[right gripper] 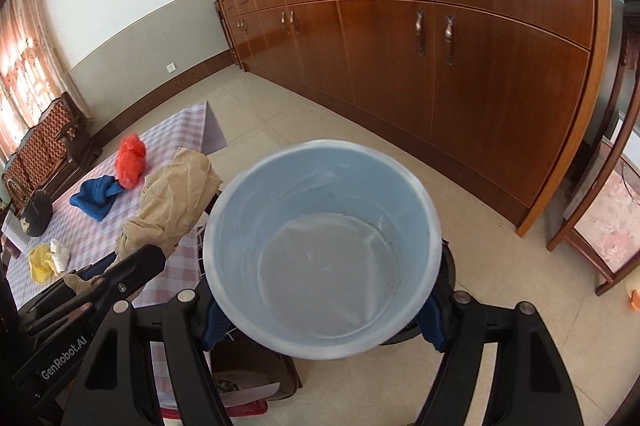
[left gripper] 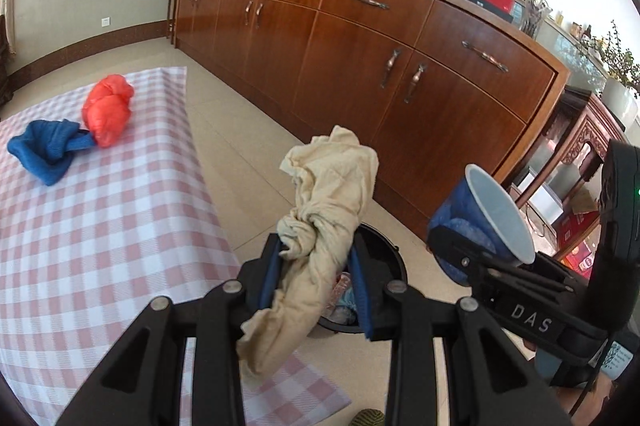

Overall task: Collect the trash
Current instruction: 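Carry the beige cloth and bowl over the bin and open both grippers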

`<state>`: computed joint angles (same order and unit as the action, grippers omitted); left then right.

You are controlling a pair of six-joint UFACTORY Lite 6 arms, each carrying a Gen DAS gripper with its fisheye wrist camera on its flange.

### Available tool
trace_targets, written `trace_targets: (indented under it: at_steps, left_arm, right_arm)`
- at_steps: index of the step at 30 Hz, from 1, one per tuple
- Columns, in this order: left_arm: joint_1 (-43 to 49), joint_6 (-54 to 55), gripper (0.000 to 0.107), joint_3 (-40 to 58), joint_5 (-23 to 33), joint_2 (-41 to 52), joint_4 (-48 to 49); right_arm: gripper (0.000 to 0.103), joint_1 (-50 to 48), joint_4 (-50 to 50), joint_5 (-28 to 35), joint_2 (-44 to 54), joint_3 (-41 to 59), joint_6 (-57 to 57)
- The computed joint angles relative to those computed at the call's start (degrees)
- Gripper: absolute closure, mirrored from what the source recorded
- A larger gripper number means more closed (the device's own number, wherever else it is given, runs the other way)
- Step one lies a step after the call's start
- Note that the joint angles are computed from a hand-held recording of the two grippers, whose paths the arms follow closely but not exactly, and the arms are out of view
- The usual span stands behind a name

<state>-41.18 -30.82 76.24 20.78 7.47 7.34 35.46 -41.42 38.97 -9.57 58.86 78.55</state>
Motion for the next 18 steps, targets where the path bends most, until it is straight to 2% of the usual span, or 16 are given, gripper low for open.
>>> trace_targets:
  at_steps: [7, 13, 18]
  left_arm:
    - [-4.4, -6.0, 0.072, 10.3, 1.7, 11.9, 3.1]
    - [-5.9, -9.0, 0.072, 16.0, 2.3, 19.9, 4.4]
    - [-6.6, -10.3, 0.072, 19.9, 3.0, 25.2, 4.8]
  right_arm:
    - [0.027, -11.9, 7.0, -6.7, -1.8, -6.0, -11.1]
    - [0.027, -19.0, 12.3, -13.5, 3.0, -7.3, -16.3]
    - [0.027, -20.8, 13.1, -16.2, 8.9, -6.8, -16.7]
